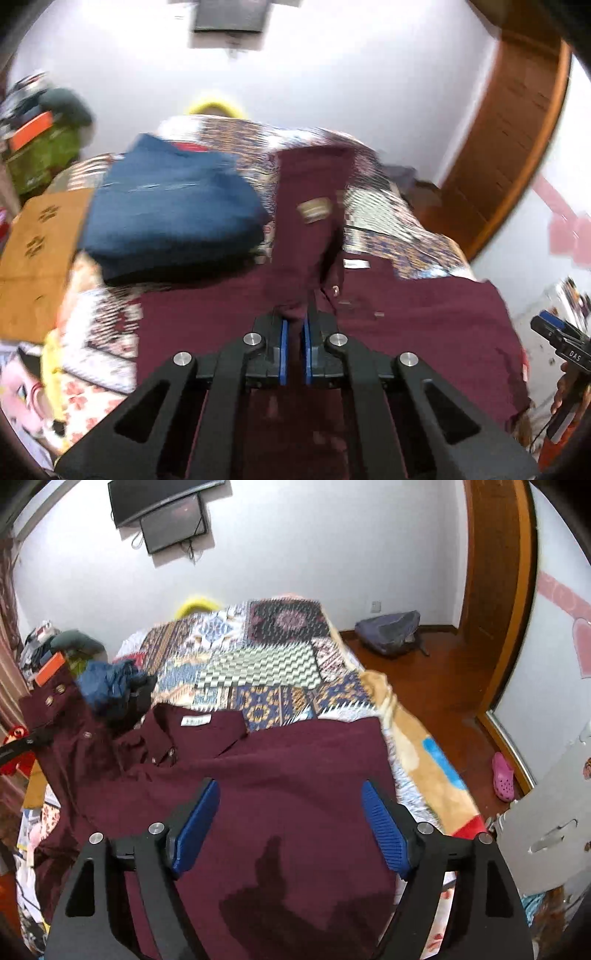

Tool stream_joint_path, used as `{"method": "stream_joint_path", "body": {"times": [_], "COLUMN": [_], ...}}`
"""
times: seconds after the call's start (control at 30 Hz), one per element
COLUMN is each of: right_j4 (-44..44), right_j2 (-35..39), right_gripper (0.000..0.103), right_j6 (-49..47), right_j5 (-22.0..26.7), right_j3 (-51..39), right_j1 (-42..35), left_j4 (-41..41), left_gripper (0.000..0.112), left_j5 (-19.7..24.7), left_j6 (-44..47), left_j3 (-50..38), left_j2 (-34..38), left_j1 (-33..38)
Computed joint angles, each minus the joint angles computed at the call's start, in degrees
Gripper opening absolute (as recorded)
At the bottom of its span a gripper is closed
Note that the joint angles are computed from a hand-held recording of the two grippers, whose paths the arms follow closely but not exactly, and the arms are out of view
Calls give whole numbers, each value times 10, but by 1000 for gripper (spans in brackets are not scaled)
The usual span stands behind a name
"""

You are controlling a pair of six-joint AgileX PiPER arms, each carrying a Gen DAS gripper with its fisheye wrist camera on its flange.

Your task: Fold large clothes

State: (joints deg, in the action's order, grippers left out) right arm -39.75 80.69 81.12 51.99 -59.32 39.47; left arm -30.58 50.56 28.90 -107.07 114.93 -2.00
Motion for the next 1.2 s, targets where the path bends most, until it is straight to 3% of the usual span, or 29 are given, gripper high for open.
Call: {"method": "stream_joint_path", "body": {"times": [0.1,0.17,0.27,0.33,0.47,0.67,0.8,0.87,0.93,1.2], "right_j4": [75,82,32,34,61,44,44,56,50,66], "right_j2": [38,61,84,97,86,38,27,26,19,-40], "right_gripper": [76,77,77,77,76,77,77,77,79,82], "right_j6": [-48,-53,-36,-60,-89,-49,-31,-30,-11,7], "right_j5": [-50,-57,-1,30,29,59,71,64,62,79], "right_j3": [10,12,-8,-27,-31,-18,1,15,30,56], "right_j1": [-29,-25,17,25,9,27,34,30,40,51], "left_j4": [-12,-10,-17,-19,-29,-47,9,101,129,130], "left_gripper": [6,6,6,6,6,7,17,37,51,58], "left_j5": [8,20,37,18,-30,-54,-66,-99,-120,-94], "left_j6": [9,6,22,37,62,74,50,-21,-38,-11], "left_j3": [21,29,60,110,191,231,227,236,251,259], "left_j2": [8,27,51,43,21,-19,-18,-17,-22,-48], "left_j1": [49,71,96,99,105,115,107,88,85,111]}}
